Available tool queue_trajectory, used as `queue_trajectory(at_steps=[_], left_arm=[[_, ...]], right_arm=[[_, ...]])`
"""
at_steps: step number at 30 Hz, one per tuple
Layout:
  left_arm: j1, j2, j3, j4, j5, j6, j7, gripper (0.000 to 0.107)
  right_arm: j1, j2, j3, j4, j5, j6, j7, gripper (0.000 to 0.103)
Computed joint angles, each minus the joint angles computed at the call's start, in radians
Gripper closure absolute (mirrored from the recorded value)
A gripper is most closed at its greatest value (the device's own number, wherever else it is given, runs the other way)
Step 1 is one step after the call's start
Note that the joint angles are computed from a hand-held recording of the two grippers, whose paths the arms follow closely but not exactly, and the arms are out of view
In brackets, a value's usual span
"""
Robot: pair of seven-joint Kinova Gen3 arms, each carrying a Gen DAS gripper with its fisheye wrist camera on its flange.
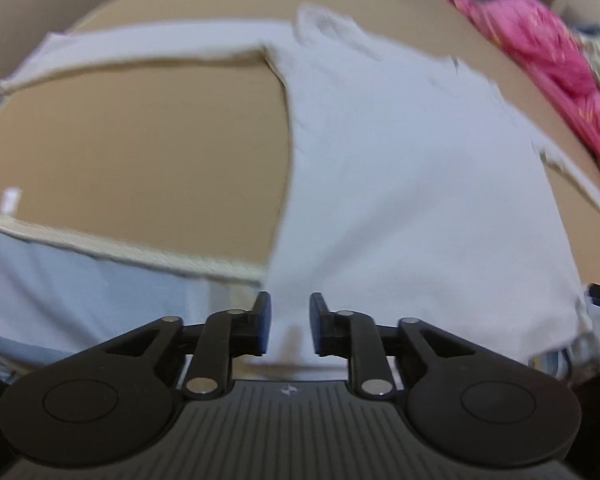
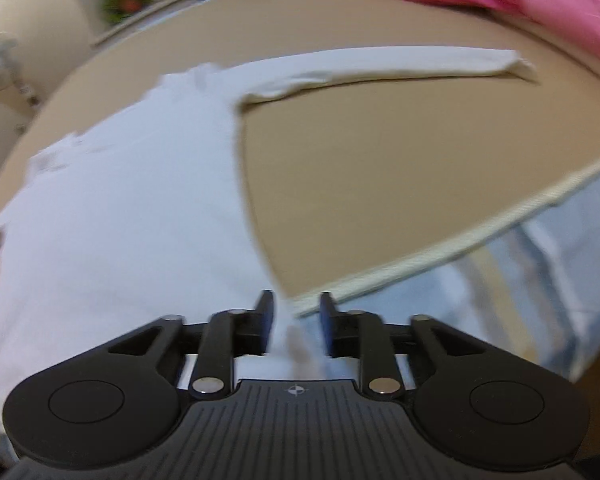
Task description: Fold small clothes
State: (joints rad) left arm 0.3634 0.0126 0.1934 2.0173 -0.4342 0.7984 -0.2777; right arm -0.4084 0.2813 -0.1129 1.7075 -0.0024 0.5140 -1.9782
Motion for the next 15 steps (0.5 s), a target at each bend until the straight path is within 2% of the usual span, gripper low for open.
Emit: queue_trajectory(at_steps=[1,2,4,6,8,11,15], left_arm=[[-0.024,0.037,0.016,-0.020,0.041,0.016,-0.041,0.071],[-0.052,0.075,0.037,-0.042,0.076,0.040,-0.081,0.072],[-0.052,0.112,0.037,-0.066,0.097,0.065,-0.122,0.071],[0.023,0.114,-0.006,-0.083,0.053,0.084,-0.097,0.070],[0.096,0.119,-0.032,-0.097,-0.019,0.106,-0.030,0.060],[0.152,0.131,-0.023,-0.114,-0.126,0.154,0.070,0.051],[0.180,0.135,-0.024,-0.126,-0.185,0.174,0.125,0.048]], right_arm=[[0.023,0.026,-0.026,-0.020,-0.024,0.041,0.031,0.073],[0.027,0.049,-0.033,-0.036,-0.033,0.081,0.046,0.073],[-0.019,0.062,0.002,-0.057,0.000,0.124,0.028,0.073],[-0.042,0.028,0.010,-0.043,0.039,0.101,-0.020,0.073],[-0.027,-0.019,-0.002,0.015,0.029,0.025,-0.011,0.071],[-0.011,-0.055,-0.019,0.059,0.001,-0.020,0.003,0.067],[-0.042,-0.034,0.001,0.044,0.047,-0.025,-0.013,0.067]])
